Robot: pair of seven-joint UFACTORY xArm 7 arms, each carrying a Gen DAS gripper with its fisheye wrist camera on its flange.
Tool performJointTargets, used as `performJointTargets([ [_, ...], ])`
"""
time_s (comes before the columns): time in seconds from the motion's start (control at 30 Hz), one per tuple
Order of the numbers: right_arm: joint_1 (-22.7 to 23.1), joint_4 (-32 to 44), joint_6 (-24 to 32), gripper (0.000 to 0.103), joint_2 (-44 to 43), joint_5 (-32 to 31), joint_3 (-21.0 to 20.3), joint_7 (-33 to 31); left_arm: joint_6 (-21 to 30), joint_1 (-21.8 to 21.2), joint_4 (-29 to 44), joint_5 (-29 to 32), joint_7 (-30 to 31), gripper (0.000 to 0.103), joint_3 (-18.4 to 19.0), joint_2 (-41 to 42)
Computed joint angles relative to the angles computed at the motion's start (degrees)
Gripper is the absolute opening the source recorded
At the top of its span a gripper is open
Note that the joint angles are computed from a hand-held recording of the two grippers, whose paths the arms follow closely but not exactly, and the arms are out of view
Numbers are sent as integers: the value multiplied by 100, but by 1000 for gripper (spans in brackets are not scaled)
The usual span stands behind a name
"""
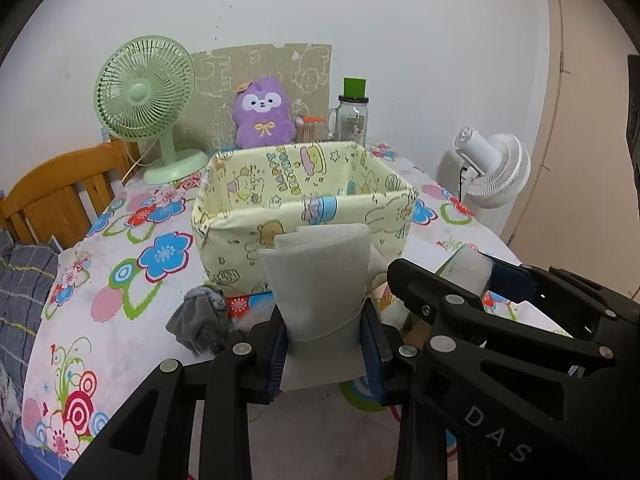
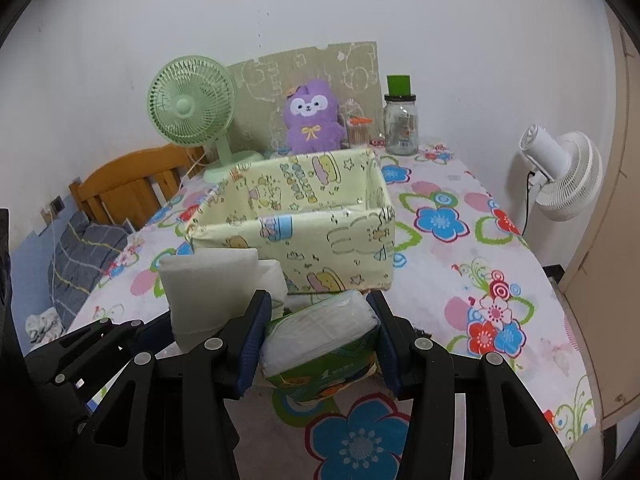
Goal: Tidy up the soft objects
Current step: 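Lift both held tissue packs and carry them over the fabric box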
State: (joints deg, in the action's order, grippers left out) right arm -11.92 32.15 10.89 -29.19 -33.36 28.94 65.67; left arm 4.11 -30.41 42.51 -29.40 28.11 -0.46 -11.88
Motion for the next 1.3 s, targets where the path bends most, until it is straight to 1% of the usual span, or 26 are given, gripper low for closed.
performJointTargets([
  [0.13, 33, 105, 4, 53, 32, 17, -100, -104, -2, 154, 93, 225, -221, 33, -106, 2],
  [0.27, -20, 227, 151, 53, -7, -28, -74, -110, 45, 248, 216, 405, -400, 33, -165, 34],
  [0.4, -10, 319, 223, 53, -21, -76, -128, -105, 44, 190, 309, 353, -335, 33, -102, 46],
  [0.73, 29, 567, 346, 53, 38, -191, -279, -129, 143, 288, 598, 390, -385, 33, -175, 99],
  [0.83, 23, 648, 336, 53, 103, -240, -316, -132, 159, 412, 692, 552, -546, 33, -285, 143],
  [1.1, -7, 973, 341, 53, 361, -441, -395, -139, 163, 541, 978, 712, -724, 33, -380, 329],
  [1.17, -58, 1073, 353, 53, 439, -552, -392, -70, 151, 633, 1048, 833, -846, 33, -443, 375],
  [1.23, -49, 1139, 346, 53, 503, -639, -425, -15, 128, 769, 1131, 1062, -1095, 33, -540, 442],
  [1.3, -41, 1231, 373, 53, 589, -734, -457, 31, 174, 786, 1260, 1080, -1133, 33, -534, 538],
])
